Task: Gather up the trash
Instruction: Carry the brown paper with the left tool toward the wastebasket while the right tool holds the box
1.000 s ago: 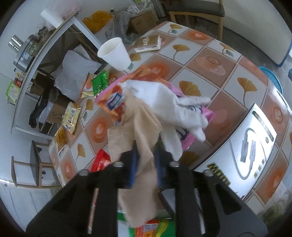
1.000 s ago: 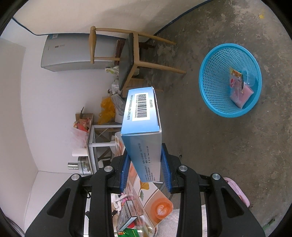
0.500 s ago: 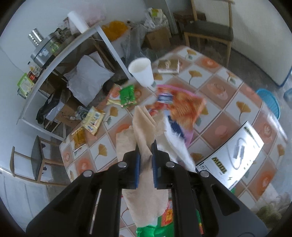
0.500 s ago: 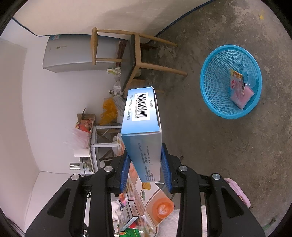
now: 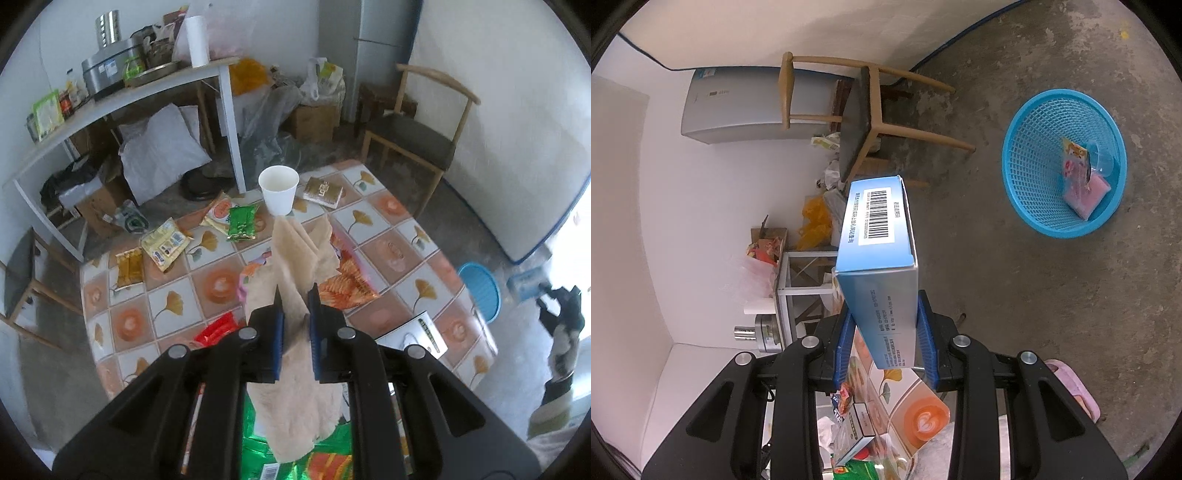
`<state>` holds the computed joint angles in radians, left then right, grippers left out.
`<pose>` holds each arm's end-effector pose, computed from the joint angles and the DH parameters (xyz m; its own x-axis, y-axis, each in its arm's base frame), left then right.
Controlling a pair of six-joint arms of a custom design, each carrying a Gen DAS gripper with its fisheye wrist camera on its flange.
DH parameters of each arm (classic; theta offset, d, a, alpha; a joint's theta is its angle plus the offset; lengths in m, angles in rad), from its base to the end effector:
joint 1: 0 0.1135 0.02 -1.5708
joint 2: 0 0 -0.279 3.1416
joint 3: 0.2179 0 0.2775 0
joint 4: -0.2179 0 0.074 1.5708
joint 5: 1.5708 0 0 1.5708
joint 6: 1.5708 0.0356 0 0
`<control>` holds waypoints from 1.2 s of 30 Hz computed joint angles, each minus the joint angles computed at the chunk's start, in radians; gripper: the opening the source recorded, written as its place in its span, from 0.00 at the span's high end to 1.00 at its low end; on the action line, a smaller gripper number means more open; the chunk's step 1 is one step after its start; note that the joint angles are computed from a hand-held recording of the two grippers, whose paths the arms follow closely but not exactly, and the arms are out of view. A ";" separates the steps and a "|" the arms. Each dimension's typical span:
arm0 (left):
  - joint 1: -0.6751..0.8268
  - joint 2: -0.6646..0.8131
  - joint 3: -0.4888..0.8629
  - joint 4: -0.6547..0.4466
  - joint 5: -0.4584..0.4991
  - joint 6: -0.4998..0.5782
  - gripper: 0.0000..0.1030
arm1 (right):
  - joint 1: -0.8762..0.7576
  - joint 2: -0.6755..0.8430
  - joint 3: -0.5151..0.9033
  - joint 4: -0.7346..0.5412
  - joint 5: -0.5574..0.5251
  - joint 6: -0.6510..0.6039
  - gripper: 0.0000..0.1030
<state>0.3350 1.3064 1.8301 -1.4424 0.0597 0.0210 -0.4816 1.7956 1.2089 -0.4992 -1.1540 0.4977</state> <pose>0.2068 0.0697 0.4832 -0.7566 -0.2412 -0.6077 -0.2781 0.9599 -0.0347 0.3538 -0.1482 0.2072 -0.7798 0.6256 -0.0234 0.2072 0.2931 0.9334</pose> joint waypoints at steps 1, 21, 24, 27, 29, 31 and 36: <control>0.004 -0.003 -0.004 0.004 0.008 -0.004 0.89 | 0.000 -0.001 0.002 -0.003 0.000 -0.001 0.69; -0.040 -0.036 -0.036 0.073 0.018 -0.043 0.98 | -0.004 0.005 0.013 -0.014 -0.005 -0.012 0.69; -0.095 -0.017 0.008 0.097 0.001 -0.069 0.99 | -0.006 0.002 0.009 -0.010 -0.005 -0.011 0.69; -0.189 0.023 0.079 0.120 -0.013 -0.091 0.99 | -0.006 -0.006 0.005 -0.002 -0.003 -0.006 0.69; -0.269 0.068 0.140 0.134 -0.018 -0.105 0.99 | -0.007 -0.009 0.003 0.008 -0.002 0.003 0.69; -0.351 0.123 0.203 0.155 -0.017 -0.125 0.99 | -0.009 -0.010 0.007 0.010 0.002 0.008 0.69; -0.557 0.349 0.425 0.188 0.038 -0.154 0.99 | -0.015 -0.019 0.018 0.002 0.041 0.001 0.69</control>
